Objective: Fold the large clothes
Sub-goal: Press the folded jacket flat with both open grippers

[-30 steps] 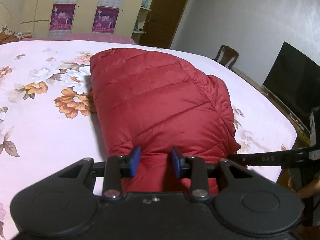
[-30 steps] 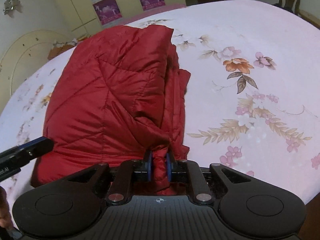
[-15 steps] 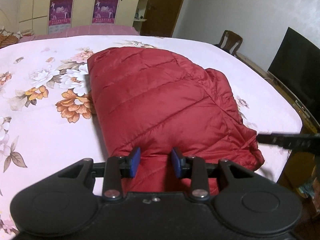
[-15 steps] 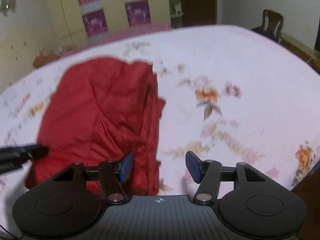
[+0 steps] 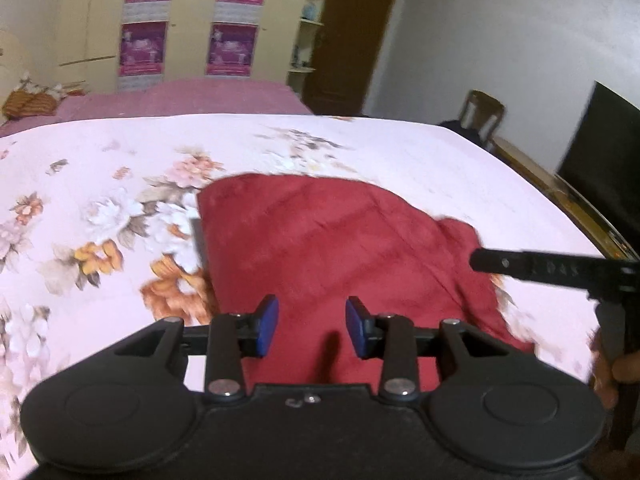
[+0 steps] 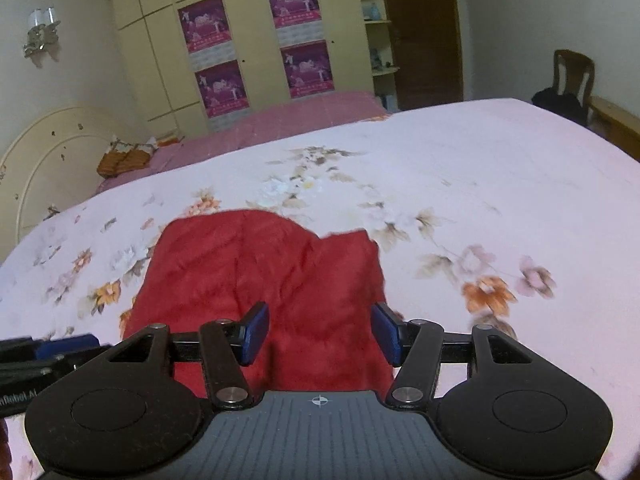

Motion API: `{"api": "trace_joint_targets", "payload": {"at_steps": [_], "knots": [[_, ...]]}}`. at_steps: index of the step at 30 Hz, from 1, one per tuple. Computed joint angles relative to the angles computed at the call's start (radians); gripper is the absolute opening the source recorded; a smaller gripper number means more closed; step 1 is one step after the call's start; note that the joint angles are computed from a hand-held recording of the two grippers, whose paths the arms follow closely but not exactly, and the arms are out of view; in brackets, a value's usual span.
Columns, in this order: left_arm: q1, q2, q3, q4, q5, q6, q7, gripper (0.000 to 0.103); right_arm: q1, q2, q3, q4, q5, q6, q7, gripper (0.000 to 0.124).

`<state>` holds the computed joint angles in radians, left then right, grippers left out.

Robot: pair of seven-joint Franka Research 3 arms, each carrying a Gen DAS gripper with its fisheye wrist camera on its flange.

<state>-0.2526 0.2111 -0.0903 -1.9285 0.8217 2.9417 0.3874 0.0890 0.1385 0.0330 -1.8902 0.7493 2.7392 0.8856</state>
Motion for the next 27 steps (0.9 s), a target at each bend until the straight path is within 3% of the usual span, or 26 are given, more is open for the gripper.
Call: {"api": "trace_joint_targets", "payload": {"at_steps": [8,14,19,24,27], "knots": [[-0.025,0.167,0.047,0.185,-0.034,-0.056,-0.018,0.036,-0.004,0.178,0.02,0.185,-0.075,-0.016,0.066,0.057],[-0.058,0.232,0.076,0.231,-0.023,-0.048,0.002,0.036,0.002,0.274,0.007,0.234,-0.215,-0.002,0.103,0.057],[-0.069,0.272,0.076,0.272,-0.044,-0.071,0.028,0.037,-0.023,0.306,0.033,0.216,-0.23,0.05,0.067,0.057],[-0.058,0.299,0.053,0.31,-0.113,-0.113,0.114,0.038,-0.053,0.345,0.037,0.272,-0.203,-0.032,0.129,0.064],[-0.069,0.303,0.063,0.314,-0.123,-0.119,0.113,0.038,-0.083,0.348,0.073,0.26,-0.163,-0.007,0.057,0.066]]}}
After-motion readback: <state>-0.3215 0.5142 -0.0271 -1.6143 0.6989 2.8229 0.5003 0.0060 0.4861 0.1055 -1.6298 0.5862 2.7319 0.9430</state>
